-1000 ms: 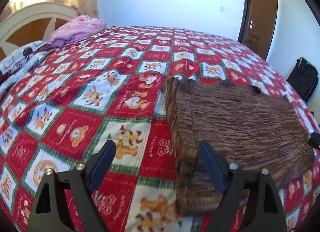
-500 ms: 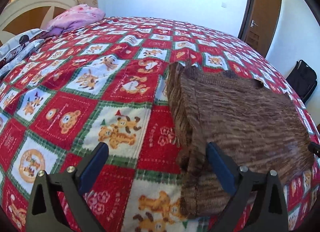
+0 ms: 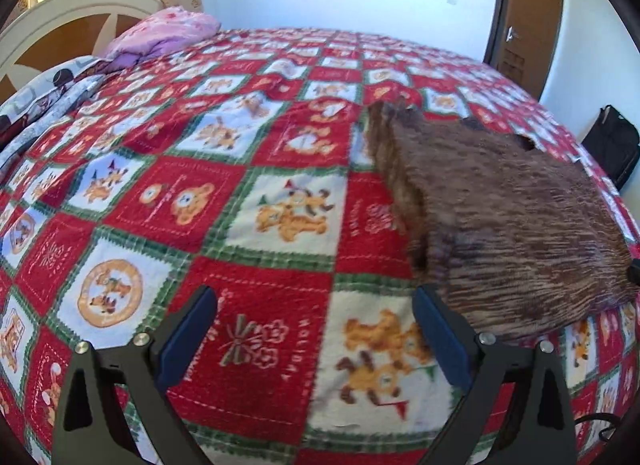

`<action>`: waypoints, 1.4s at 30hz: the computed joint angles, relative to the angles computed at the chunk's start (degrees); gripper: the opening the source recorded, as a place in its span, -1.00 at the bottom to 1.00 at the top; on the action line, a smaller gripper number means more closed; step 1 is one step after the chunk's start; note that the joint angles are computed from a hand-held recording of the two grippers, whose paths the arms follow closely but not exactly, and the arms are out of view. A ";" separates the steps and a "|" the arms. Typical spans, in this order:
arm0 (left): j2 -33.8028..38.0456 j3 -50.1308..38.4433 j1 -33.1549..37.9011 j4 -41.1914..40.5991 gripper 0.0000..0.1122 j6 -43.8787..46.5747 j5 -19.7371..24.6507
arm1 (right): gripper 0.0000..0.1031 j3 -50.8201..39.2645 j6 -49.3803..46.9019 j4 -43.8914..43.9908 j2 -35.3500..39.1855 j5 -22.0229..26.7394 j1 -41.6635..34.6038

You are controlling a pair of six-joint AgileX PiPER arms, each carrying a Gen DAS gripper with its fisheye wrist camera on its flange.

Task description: Fold small clothes

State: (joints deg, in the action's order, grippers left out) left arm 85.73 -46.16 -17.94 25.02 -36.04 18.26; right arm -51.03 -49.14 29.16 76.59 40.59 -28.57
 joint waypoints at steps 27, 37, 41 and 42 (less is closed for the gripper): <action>-6.49 4.96 10.77 -27.26 0.79 35.71 -1.55 | 0.34 6.29 51.94 -50.66 -2.33 -14.51 49.70; -7.86 3.75 27.22 -66.09 0.79 80.36 3.91 | 0.34 7.13 64.14 -64.63 0.80 -15.15 61.14; -6.41 2.78 31.24 -71.04 0.79 85.20 6.12 | 0.33 6.35 71.50 -71.76 2.66 -14.81 64.70; -5.79 2.47 31.71 -71.77 0.79 85.80 6.82 | 0.33 5.98 73.45 -73.55 3.28 -14.51 65.57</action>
